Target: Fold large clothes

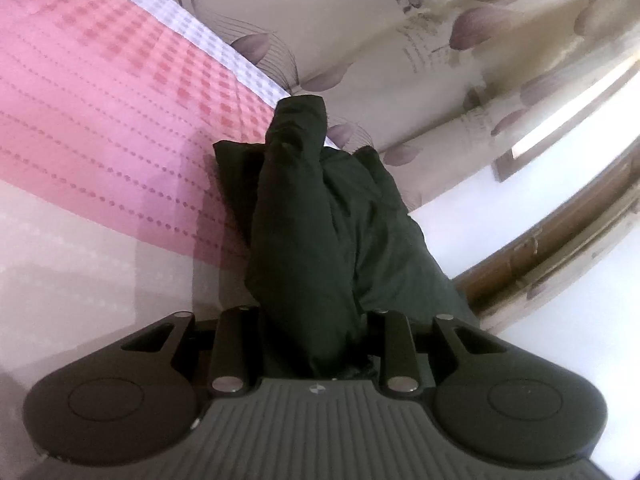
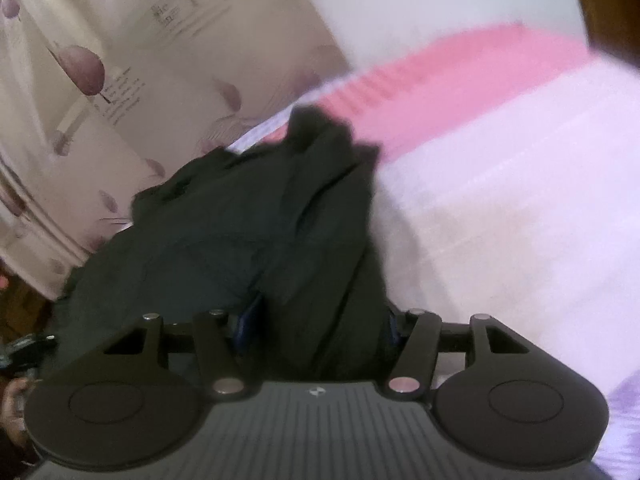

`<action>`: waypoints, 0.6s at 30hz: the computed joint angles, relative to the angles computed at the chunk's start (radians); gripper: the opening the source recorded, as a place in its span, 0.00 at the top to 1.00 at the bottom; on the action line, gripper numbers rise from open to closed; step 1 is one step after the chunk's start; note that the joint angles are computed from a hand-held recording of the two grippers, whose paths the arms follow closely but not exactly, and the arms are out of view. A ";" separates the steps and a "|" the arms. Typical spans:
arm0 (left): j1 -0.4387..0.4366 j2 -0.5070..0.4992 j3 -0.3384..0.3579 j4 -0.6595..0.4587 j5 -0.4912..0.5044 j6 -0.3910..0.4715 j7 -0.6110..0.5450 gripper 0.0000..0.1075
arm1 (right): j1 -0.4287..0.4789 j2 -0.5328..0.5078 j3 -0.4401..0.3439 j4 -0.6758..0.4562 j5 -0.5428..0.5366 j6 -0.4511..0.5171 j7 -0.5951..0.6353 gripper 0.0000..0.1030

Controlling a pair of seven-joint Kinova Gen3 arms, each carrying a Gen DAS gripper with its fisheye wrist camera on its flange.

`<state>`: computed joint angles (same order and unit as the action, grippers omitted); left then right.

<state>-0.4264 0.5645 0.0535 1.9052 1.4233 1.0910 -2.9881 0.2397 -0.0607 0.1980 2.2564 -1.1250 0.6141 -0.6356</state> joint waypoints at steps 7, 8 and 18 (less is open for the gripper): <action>-0.010 0.028 0.015 -0.026 0.004 0.015 -0.010 0.53 | -0.266 -0.168 0.088 -0.020 -0.116 -0.161 0.079 0.43; -0.014 0.030 0.016 -0.016 0.018 0.016 -0.025 0.58 | -0.312 -0.158 0.097 -0.035 -0.134 -0.140 0.120 0.43; 0.051 -0.127 -0.020 0.049 0.058 -0.051 0.132 0.78 | -0.342 0.100 -0.205 -0.174 -0.159 -0.178 0.272 0.84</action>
